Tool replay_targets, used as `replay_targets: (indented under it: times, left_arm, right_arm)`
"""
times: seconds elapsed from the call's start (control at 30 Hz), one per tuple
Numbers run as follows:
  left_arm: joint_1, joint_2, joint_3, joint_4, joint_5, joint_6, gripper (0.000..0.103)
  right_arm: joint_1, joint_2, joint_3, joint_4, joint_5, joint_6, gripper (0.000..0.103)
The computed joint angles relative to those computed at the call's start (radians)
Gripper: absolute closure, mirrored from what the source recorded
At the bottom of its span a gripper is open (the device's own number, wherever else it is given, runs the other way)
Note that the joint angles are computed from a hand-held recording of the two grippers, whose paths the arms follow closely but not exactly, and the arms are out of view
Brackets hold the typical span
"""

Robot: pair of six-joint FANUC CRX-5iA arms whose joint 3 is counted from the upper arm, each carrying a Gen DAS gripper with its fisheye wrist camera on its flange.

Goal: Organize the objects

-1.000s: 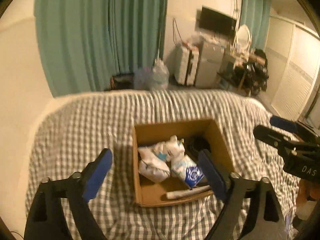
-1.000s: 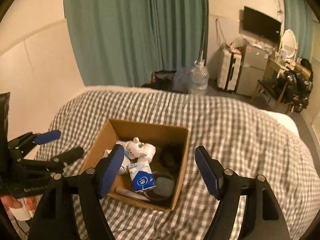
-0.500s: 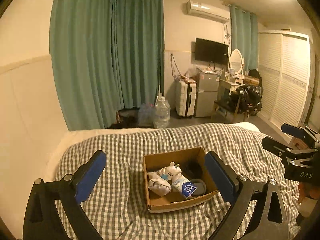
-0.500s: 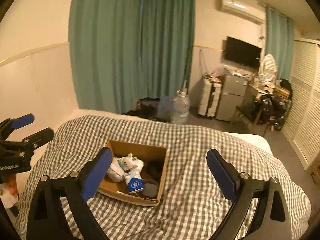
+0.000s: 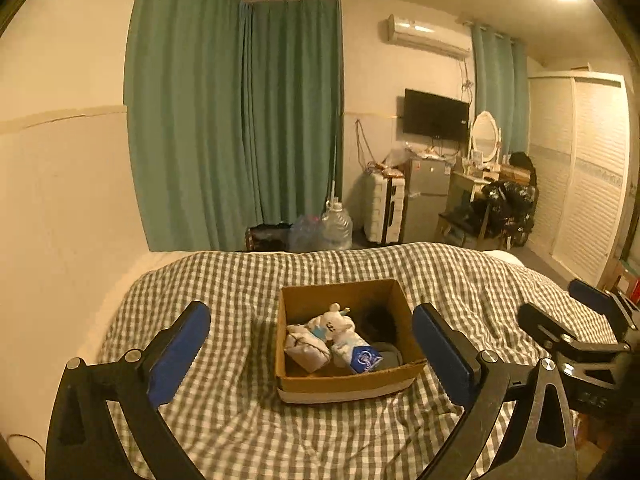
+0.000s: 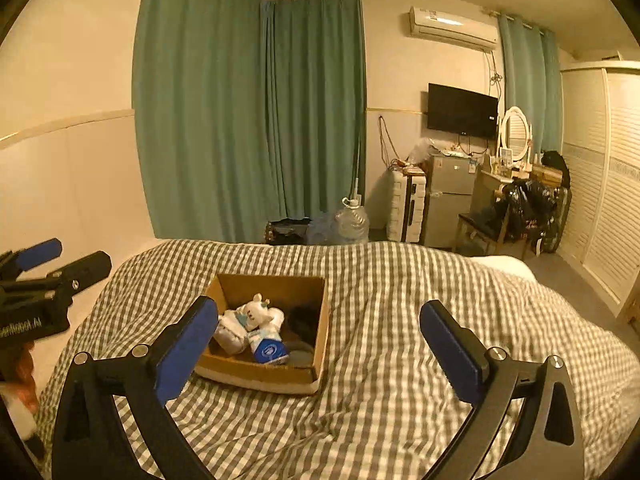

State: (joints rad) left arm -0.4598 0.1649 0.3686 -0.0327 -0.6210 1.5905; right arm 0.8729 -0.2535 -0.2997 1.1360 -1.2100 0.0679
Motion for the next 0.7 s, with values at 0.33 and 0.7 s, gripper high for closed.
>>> replay_targets:
  times: [0.33,0.7]
  left_arm:
    - [0.04,-0.035,-0.195,0.106,0.164,-0.075,0.0]
    - [0.026,-0.039,-0.212,0.042,0.177,-0.055,0.0]
  right_arm:
    - [-0.009,-0.001,-0.131,0.043,0.038,-0.125,0.002]
    - [-0.002,0.02,-0.147,0.031,0.039,-0.123,0.002]
